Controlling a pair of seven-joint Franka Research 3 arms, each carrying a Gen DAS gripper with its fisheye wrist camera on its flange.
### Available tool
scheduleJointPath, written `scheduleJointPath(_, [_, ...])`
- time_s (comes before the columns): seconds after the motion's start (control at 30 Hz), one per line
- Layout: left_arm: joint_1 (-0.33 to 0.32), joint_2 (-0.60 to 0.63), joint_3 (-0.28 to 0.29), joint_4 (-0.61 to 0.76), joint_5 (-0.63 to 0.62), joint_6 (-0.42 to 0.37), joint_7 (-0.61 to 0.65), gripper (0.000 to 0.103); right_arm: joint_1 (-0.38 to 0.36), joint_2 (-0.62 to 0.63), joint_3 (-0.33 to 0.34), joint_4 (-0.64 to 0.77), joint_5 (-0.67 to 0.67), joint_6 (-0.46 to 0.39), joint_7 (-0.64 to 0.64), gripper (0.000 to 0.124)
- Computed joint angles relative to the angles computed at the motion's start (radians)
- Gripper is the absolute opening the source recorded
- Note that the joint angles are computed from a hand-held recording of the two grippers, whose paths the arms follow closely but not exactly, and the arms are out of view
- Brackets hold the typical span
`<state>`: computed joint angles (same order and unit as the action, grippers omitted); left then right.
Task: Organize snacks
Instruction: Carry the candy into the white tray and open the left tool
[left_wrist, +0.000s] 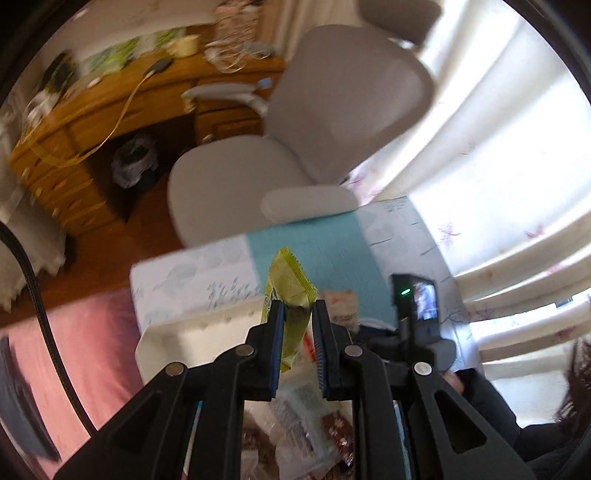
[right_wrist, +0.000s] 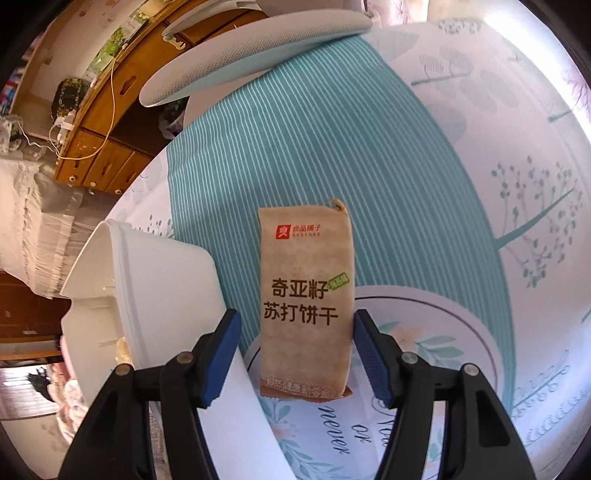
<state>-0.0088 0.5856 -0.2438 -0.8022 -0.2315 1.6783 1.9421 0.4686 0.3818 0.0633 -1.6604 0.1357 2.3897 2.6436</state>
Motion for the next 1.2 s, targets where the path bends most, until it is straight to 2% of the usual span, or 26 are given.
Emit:
scheduleJointPath(0.1, [0.022, -0.070, 0.024, -0.142, 0.011, 0.028, -0.038, 0.013, -0.001, -0.001, 0.000, -0.007, 0.007, 0.011, 0.001, 0.058])
scheduleJointPath(0.17, [0.036, -0.110, 0.035, -0.223, 0.013, 0.032, -0.064, 0.013, 0.013, 0.010, -0.013, 0.024, -0.033, -0.048, 0.025, 0.043])
scheduleJointPath(0.23, [0.053, -0.161, 0.044, -0.317, 0.003, 0.043, -0.089, 0.013, 0.018, 0.007, -0.018, 0.029, -0.059, -0.074, 0.035, 0.035])
scheduleJointPath(0.43, [0.071, -0.279, 0.063, -0.522, -0.022, 0.076, -0.137, 0.013, 0.006, -0.015, -0.007, -0.012, -0.065, -0.035, -0.010, 0.029])
scheduleJointPath(0.53, [0.067, -0.319, 0.071, -0.583, -0.026, 0.088, -0.154, 0.013, -0.001, -0.048, -0.005, -0.056, -0.060, -0.015, -0.029, 0.016])
scheduleJointPath(0.67, [0.061, -0.384, 0.081, -0.677, -0.042, 0.116, -0.174, 0.013, -0.007, -0.080, -0.003, -0.088, -0.072, -0.030, -0.055, 0.001])
scheduleJointPath(0.77, [0.050, -0.420, 0.086, -0.730, -0.048, 0.130, -0.195, 0.013, -0.017, -0.098, 0.002, -0.114, -0.065, -0.062, -0.071, 0.000])
scheduleJointPath(0.8, [0.046, -0.428, 0.088, -0.741, -0.049, 0.134, -0.201, 0.013, -0.021, -0.101, 0.006, -0.124, -0.050, -0.053, -0.075, 0.000])
scheduleJointPath(0.83, [0.041, -0.441, 0.090, -0.762, -0.049, 0.140, -0.209, 0.013, -0.030, -0.123, 0.013, -0.167, -0.020, -0.009, -0.090, 0.000])
scheduleJointPath(1.03, [0.013, -0.517, 0.100, -0.897, -0.029, 0.183, -0.274, 0.014, -0.054, -0.217, 0.031, -0.294, 0.049, 0.079, -0.153, 0.000])
scheduleJointPath(1.2, [-0.008, -0.581, 0.108, -1.013, -0.052, 0.254, -0.314, 0.015, -0.071, -0.266, 0.039, -0.341, 0.094, 0.108, -0.225, 0.000])
